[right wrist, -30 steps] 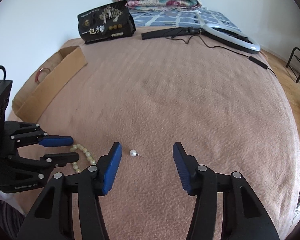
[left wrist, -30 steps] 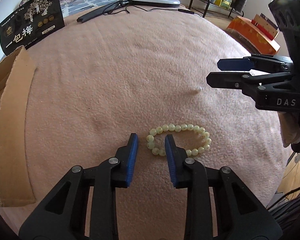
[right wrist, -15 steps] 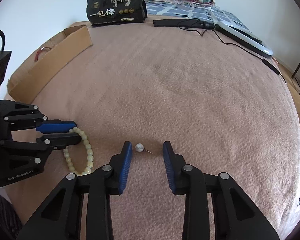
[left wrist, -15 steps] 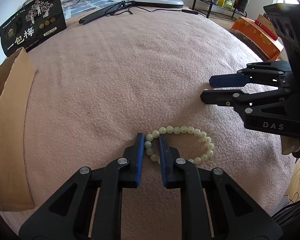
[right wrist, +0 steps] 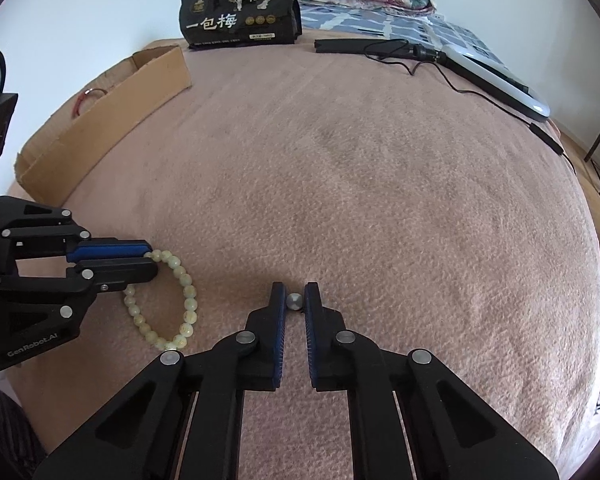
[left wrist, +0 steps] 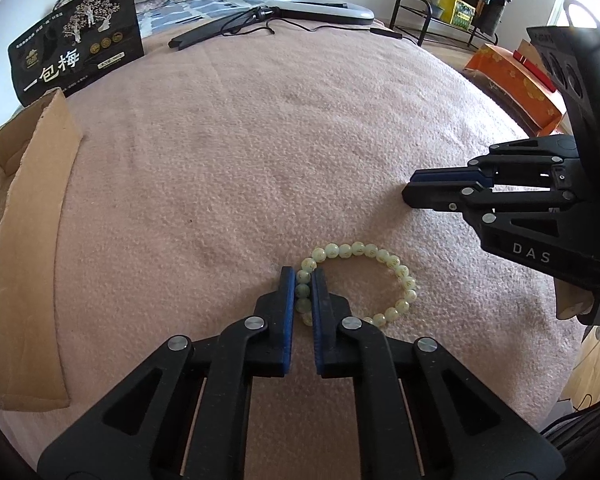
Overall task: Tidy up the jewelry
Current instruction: 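Grasp the cream bead bracelet with the left gripper while the right gripper grasps the pearl, then carry the bead bracelet and pearl over the cardboard box with both tools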
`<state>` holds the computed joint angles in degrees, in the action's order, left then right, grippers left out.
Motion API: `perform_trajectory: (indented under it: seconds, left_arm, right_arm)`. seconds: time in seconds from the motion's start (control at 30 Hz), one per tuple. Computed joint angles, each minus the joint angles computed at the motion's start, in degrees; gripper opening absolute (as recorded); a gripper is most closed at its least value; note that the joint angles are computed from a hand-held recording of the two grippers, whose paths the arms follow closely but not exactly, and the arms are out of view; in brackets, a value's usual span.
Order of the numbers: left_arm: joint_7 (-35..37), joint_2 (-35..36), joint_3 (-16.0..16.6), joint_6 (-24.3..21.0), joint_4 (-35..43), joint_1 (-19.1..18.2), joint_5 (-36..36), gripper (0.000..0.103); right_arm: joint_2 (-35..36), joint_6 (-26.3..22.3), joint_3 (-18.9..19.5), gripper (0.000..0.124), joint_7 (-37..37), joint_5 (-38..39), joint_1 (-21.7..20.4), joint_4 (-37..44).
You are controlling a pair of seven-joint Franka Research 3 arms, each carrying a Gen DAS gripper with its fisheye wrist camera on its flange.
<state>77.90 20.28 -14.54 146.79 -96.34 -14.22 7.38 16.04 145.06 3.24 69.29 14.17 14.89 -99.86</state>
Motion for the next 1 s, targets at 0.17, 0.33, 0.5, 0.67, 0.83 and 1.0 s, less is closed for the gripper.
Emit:
perform_trajectory:
  seconds: [0.17,0.33,0.5,0.67,0.83,1.0]
  left_arm:
    - [0.0,-2.0,-0.3,1.5,-1.9,0.8,-1.5,0.006]
    - [-0.3,-4.4,-0.1,3.4,-4.2,1.2,-1.9,0.006]
    - [-0.4,-6.5,0.0,4.6,-6.1,1.6,-2.7,0.005]
    - [-1.0,-9.2,0.3,6.3,-8.5,2.0,-3.1,0.005]
    - [-1.0,-12.0,0.7,8.0,-11.0,2.4,-3.4,0.005]
    - [-1.0,-15.0,1.4,9.5,-13.5,3.1,-4.2,0.005]
  right_arm:
    - [-1.5,1.0,0.0,0.007,0.2,0.9,-0.3,-1.1]
    - [-2.8,1.9,0.0,0.007,0.6,2.1,-0.7,-1.8]
    - [-3.9,2.3,0.1,0.007,0.6,2.4,-0.7,-2.4]
    - [-4.9,2.9,0.2,0.007,0.8,2.9,-0.6,-2.6]
    - [-5.7,3.2,0.5,0.007,0.6,3.3,-0.3,-2.5]
    - [-6.0,3.5,0.8,0.007,0.5,3.7,0.1,-1.8]
